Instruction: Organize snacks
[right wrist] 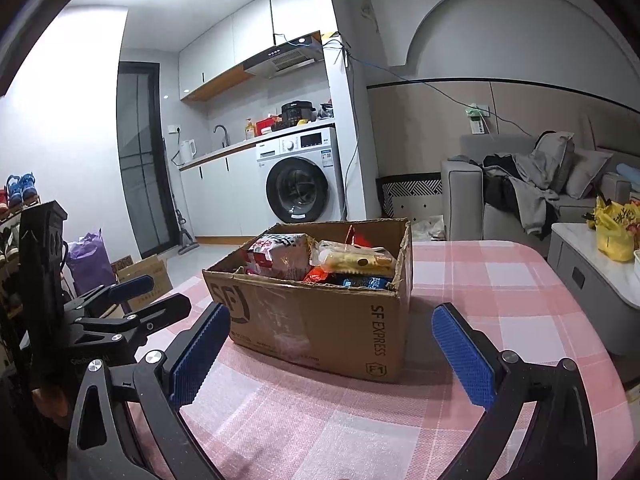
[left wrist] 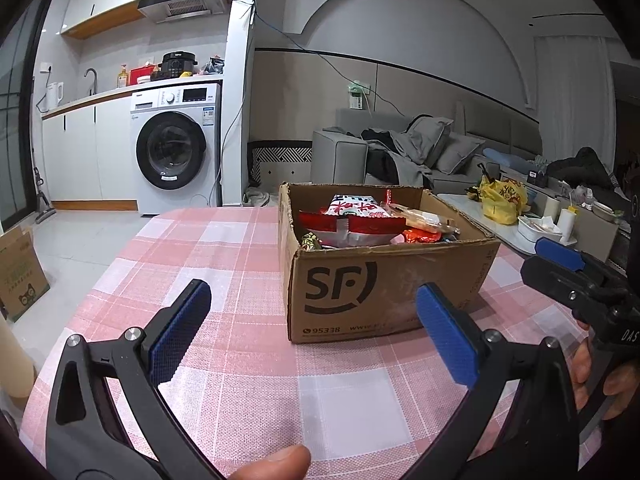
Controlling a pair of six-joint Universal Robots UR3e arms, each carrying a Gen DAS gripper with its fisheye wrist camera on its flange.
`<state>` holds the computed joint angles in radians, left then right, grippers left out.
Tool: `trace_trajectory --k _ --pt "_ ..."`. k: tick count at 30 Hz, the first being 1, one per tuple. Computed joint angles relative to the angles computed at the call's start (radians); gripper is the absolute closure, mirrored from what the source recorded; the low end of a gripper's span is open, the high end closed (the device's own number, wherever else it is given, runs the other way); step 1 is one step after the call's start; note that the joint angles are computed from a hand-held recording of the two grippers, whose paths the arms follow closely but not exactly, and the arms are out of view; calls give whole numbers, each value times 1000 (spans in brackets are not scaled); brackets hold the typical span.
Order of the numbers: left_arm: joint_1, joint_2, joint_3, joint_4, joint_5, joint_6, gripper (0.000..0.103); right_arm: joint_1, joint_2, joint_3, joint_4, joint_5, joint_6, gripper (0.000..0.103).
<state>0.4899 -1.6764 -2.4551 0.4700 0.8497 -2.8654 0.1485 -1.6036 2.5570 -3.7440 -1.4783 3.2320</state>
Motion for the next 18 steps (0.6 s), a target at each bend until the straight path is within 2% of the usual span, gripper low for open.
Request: trace_trajectory --k 18 --pt "10 -2 -12 8 -7 4 1 0 13 -4 -6 0 -9 0"
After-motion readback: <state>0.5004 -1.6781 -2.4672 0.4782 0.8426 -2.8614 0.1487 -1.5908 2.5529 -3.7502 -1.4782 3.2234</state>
